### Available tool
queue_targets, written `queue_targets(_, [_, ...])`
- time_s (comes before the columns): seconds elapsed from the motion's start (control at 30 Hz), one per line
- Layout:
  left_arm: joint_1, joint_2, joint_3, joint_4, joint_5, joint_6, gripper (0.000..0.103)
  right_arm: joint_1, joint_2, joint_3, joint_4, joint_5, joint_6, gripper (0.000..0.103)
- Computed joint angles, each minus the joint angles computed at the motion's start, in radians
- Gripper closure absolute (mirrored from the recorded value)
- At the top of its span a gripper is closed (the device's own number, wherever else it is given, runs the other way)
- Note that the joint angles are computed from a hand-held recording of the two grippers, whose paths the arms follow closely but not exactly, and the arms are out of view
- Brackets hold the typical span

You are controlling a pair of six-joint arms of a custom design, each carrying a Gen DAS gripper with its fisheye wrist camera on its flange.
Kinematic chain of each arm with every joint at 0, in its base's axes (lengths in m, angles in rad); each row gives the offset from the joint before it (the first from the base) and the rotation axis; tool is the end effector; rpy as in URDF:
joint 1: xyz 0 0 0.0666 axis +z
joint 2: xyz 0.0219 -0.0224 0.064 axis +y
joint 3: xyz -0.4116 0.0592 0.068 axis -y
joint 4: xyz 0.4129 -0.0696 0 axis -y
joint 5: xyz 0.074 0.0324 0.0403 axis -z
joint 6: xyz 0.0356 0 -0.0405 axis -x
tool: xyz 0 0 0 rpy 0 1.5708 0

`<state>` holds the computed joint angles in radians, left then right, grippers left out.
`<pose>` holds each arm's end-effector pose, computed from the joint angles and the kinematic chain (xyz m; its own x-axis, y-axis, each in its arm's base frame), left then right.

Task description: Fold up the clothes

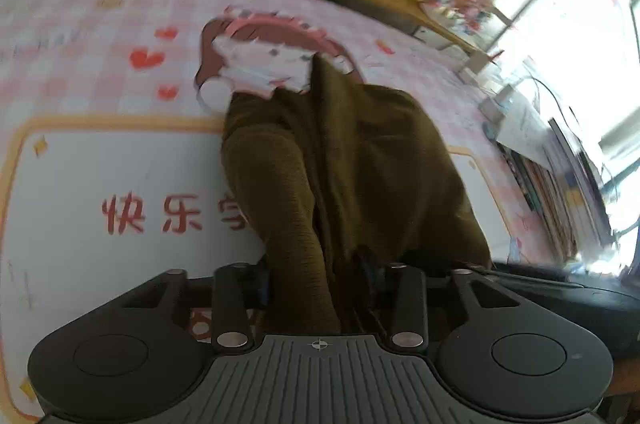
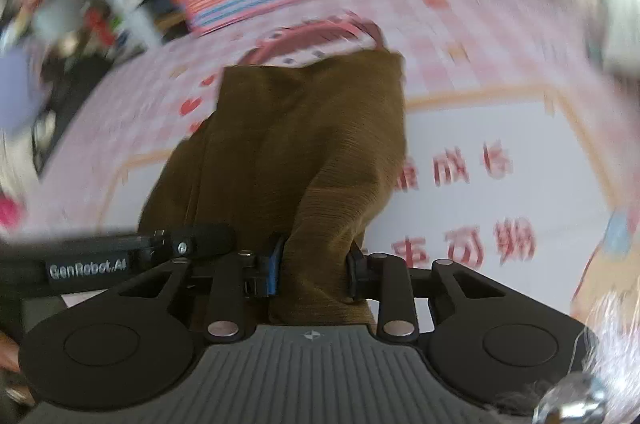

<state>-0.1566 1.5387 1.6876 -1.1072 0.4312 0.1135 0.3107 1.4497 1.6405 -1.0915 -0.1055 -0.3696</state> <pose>0.5369 -0.1002 0.5183 -0.8459 0.0294 -0.5325 0.2851 0.8688 -0.4049 0.4873 0.1600 0.5398 -0.8282 0.1114 -0.5493 -0.0720 0.9508 0.3013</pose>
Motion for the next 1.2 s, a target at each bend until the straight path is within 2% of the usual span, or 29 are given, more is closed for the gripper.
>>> queue_targets(0.07, [-0.006, -0.019, -0.015, 0.006, -0.021, -0.029, 0.068, -0.005, -0.003, -0.004, 0.0, -0.018, 0.013, 0.075])
queue_targets(0.13, [0.003, -0.024, -0.024, 0.005, -0.009, -0.026, 0.066, -0.01, -0.006, -0.008, -0.001, -0.037, 0.027, 0.073])
queue_targets(0.2, [0.022, -0.019, -0.028, -0.002, 0.029, 0.005, 0.062, -0.032, -0.007, -0.01, -0.012, -0.073, -0.017, 0.059])
queue_targets(0.23, [0.03, -0.017, -0.029, -0.005, 0.047, 0.015, 0.057, -0.044, -0.007, -0.011, -0.017, -0.091, -0.04, 0.055])
queue_targets(0.4, [0.039, -0.001, -0.028, -0.02, 0.074, 0.036, 0.051, -0.074, -0.002, -0.019, -0.028, -0.173, -0.108, 0.05])
queue_targets(0.5, [0.042, 0.004, -0.033, -0.007, 0.093, 0.063, 0.048, -0.071, -0.003, -0.035, -0.008, -0.201, -0.121, 0.043])
queue_targets(0.57, [0.038, 0.006, -0.029, -0.008, 0.09, 0.056, 0.049, -0.063, 0.002, -0.029, -0.016, -0.19, -0.104, 0.046])
queue_targets(0.6, [0.034, 0.006, -0.028, -0.009, 0.083, 0.051, 0.05, -0.06, 0.006, -0.026, -0.019, -0.187, -0.096, 0.058])
queue_targets(0.67, [0.027, 0.005, -0.026, -0.01, 0.072, 0.039, 0.059, -0.053, 0.004, -0.026, -0.012, -0.179, -0.081, 0.066])
queue_targets(0.73, [0.022, -0.01, -0.036, 0.009, 0.064, 0.029, 0.066, -0.029, -0.003, -0.021, -0.009, -0.133, -0.024, 0.072])
queue_targets(0.83, [0.013, -0.034, -0.046, 0.029, 0.042, 0.005, 0.068, 0.005, -0.017, -0.015, 0.001, -0.058, 0.058, 0.074])
queue_targets(0.9, [0.011, -0.05, -0.056, 0.047, 0.037, 0.005, 0.068, 0.013, -0.031, -0.026, 0.021, -0.041, 0.078, 0.075])
queue_targets(1.03, [0.01, -0.083, -0.077, 0.086, 0.034, 0.013, 0.068, 0.006, -0.067, -0.059, 0.069, -0.051, 0.076, 0.075])
queue_targets(1.2, [-0.006, -0.113, -0.089, 0.121, -0.003, 0.023, 0.068, 0.001, -0.093, -0.076, 0.1, -0.058, 0.118, 0.075])
